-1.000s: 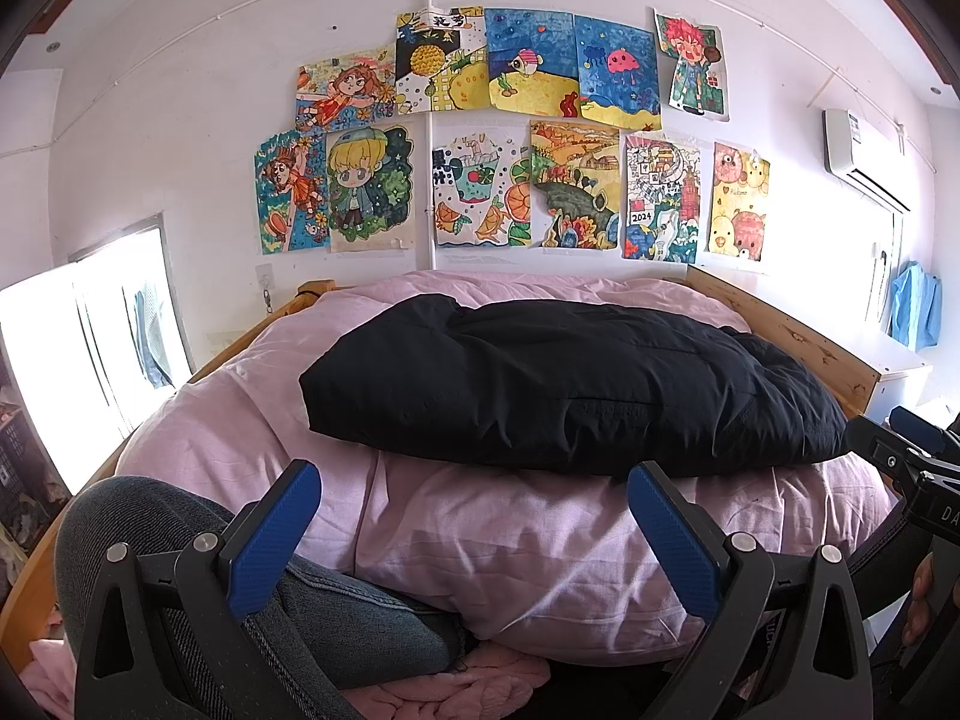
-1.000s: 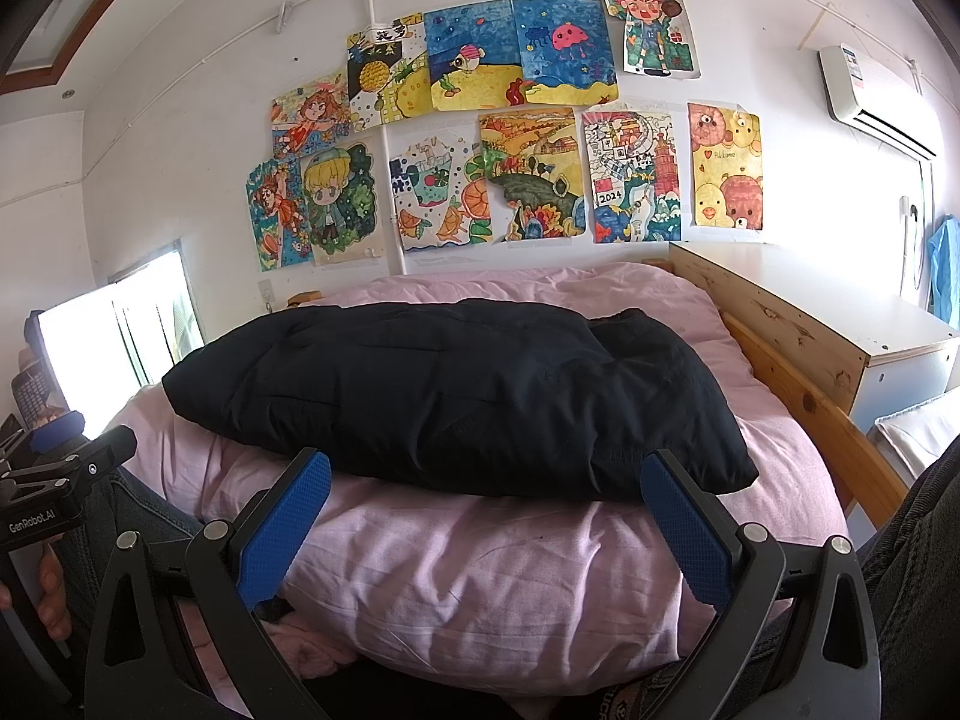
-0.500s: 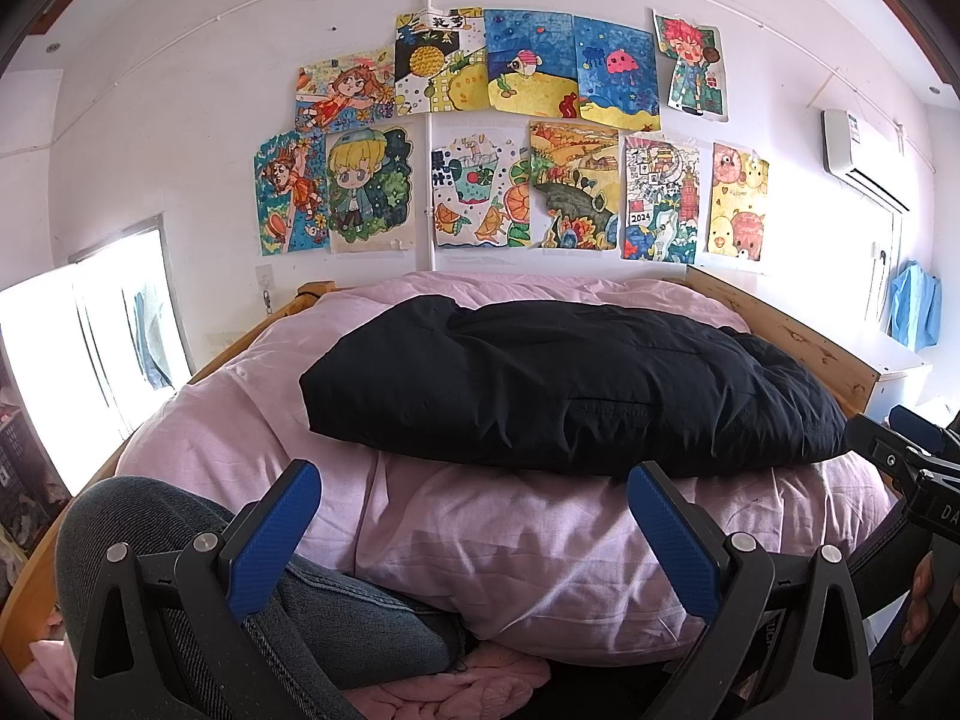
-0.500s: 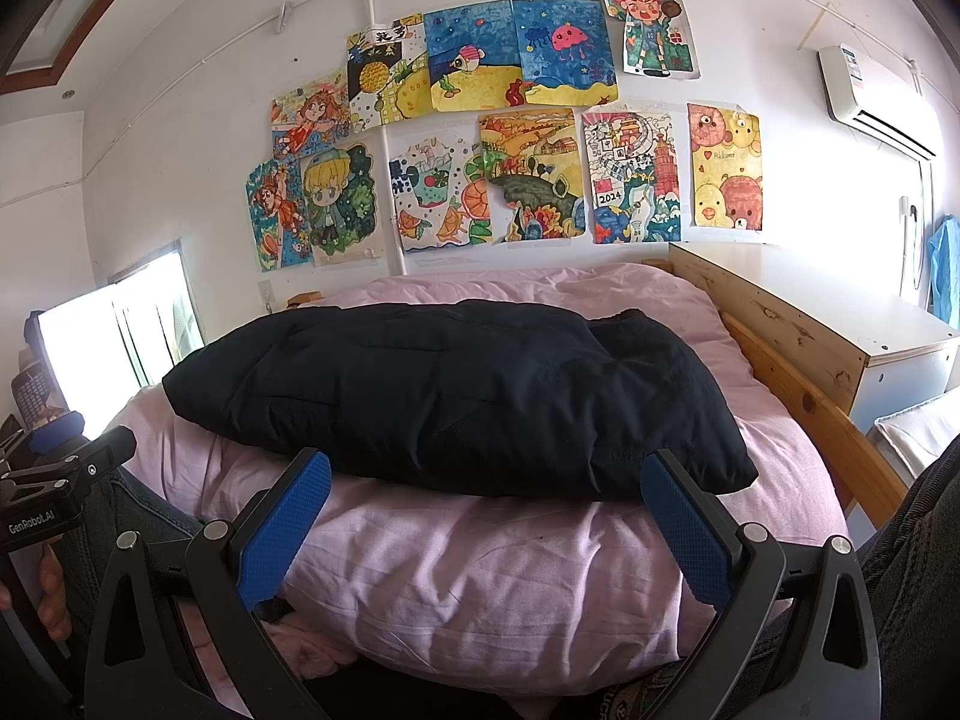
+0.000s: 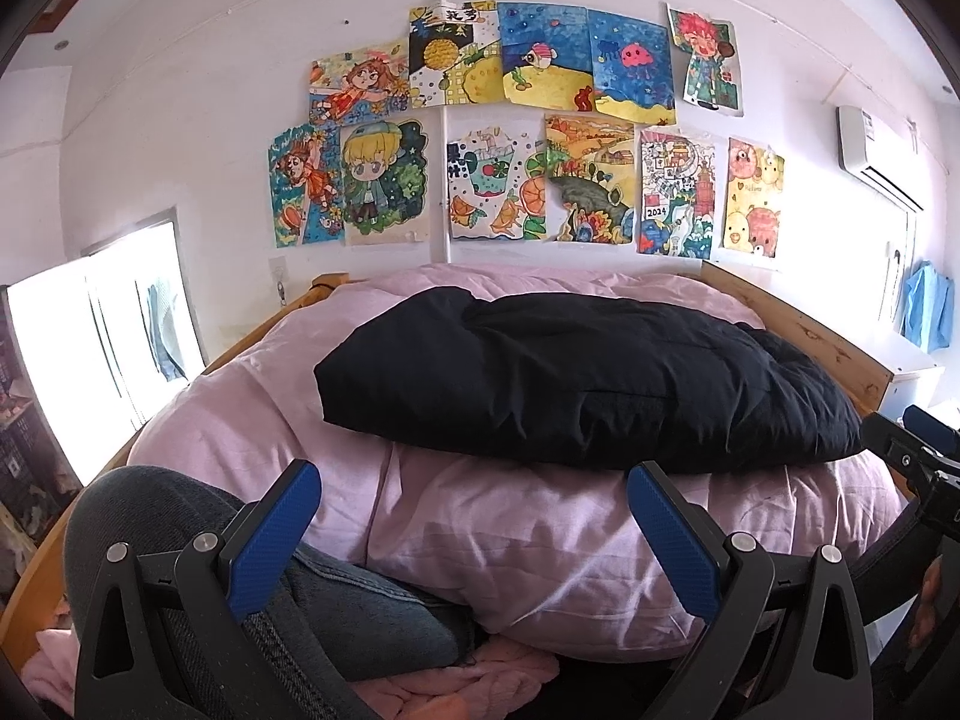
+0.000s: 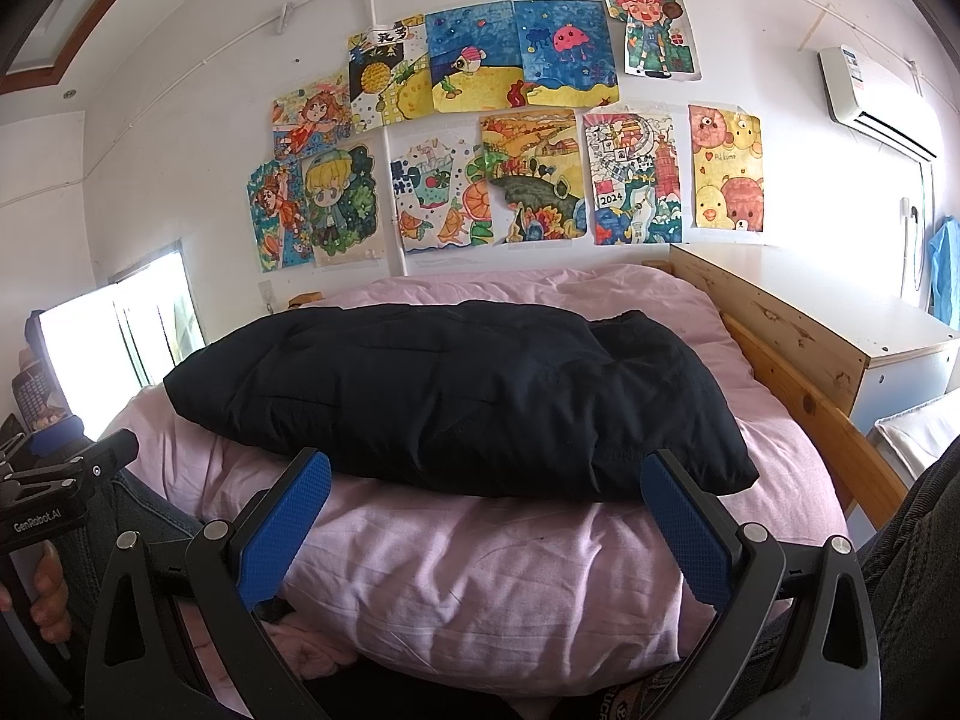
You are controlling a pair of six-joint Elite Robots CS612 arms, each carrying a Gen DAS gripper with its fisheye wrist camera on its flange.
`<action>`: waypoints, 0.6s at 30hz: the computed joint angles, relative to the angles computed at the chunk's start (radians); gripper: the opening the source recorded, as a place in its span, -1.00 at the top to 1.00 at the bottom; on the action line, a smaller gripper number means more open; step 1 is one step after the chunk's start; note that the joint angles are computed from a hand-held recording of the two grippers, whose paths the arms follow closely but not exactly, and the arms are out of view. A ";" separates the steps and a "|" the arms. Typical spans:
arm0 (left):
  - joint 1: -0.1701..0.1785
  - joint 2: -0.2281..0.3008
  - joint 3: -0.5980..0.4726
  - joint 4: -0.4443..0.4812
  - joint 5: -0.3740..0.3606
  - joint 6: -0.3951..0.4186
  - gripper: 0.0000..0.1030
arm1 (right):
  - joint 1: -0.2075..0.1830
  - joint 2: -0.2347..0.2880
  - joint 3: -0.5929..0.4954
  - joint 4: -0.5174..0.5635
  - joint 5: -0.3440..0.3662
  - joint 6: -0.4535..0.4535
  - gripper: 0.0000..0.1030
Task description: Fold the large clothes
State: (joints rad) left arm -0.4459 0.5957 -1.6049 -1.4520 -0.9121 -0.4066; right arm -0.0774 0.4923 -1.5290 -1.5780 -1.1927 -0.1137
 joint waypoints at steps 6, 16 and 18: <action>0.005 -0.005 0.010 -0.017 -0.001 0.040 -1.00 | 0.000 0.000 0.000 -0.001 -0.001 0.001 -0.98; 0.015 -0.012 0.034 -0.051 -0.010 0.075 -1.00 | 0.001 0.001 -0.001 -0.001 -0.001 0.002 -0.98; 0.010 -0.010 0.029 -0.046 -0.005 0.070 -1.00 | 0.001 0.001 -0.001 -0.001 -0.001 0.002 -0.98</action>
